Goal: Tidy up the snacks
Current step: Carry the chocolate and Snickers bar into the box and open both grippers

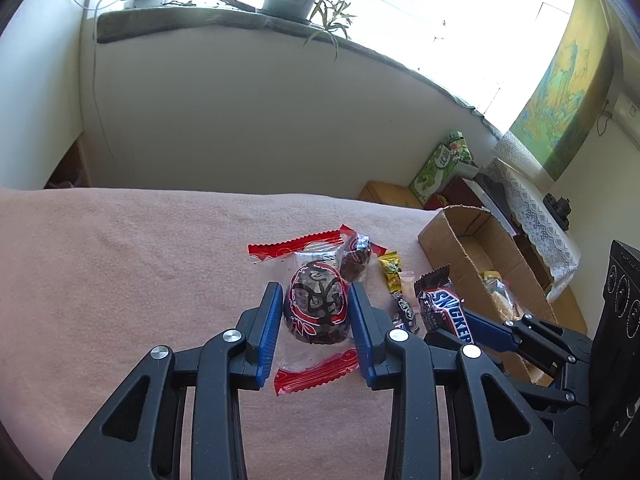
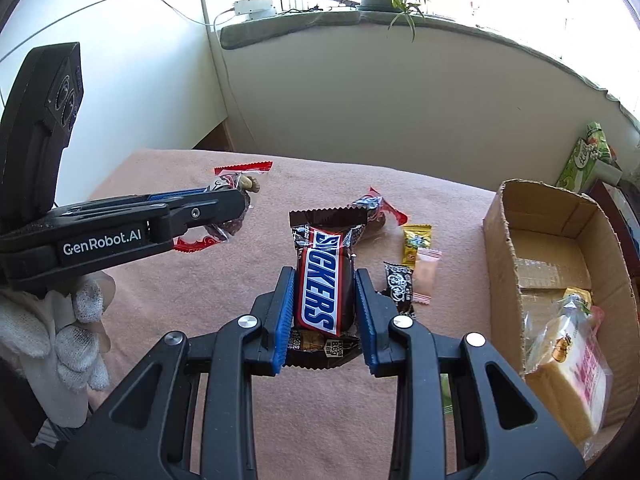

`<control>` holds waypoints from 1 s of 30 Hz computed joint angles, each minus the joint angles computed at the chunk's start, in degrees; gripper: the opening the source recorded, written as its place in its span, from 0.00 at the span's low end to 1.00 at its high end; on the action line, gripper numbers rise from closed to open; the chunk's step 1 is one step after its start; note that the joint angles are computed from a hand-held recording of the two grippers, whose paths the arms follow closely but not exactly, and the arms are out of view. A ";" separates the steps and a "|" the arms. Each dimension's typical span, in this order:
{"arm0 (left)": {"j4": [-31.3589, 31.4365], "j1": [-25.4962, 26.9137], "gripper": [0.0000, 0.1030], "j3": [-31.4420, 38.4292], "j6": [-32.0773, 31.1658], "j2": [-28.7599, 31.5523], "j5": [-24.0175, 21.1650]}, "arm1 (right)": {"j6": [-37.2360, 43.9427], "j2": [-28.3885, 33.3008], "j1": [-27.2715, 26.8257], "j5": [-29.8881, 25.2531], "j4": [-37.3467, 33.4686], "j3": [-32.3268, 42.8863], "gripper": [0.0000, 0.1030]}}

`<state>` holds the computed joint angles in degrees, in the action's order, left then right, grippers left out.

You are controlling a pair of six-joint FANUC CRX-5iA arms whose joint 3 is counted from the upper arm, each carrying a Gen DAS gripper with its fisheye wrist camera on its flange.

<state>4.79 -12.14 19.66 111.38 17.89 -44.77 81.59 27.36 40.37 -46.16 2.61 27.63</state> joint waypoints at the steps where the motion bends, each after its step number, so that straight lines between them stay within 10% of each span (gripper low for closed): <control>1: -0.06 -0.31 0.31 0.71 -0.11 0.45 -0.12 | -0.69 0.06 -0.09 0.28 0.45 0.09 0.29; 30: 1.06 -7.27 0.31 29.11 -7.00 18.85 -9.01 | -5.59 -1.42 -9.82 2.41 5.17 -0.46 0.29</control>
<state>5.85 -19.41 48.77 104.38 36.73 -53.78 76.00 25.94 30.56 -43.75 7.79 27.17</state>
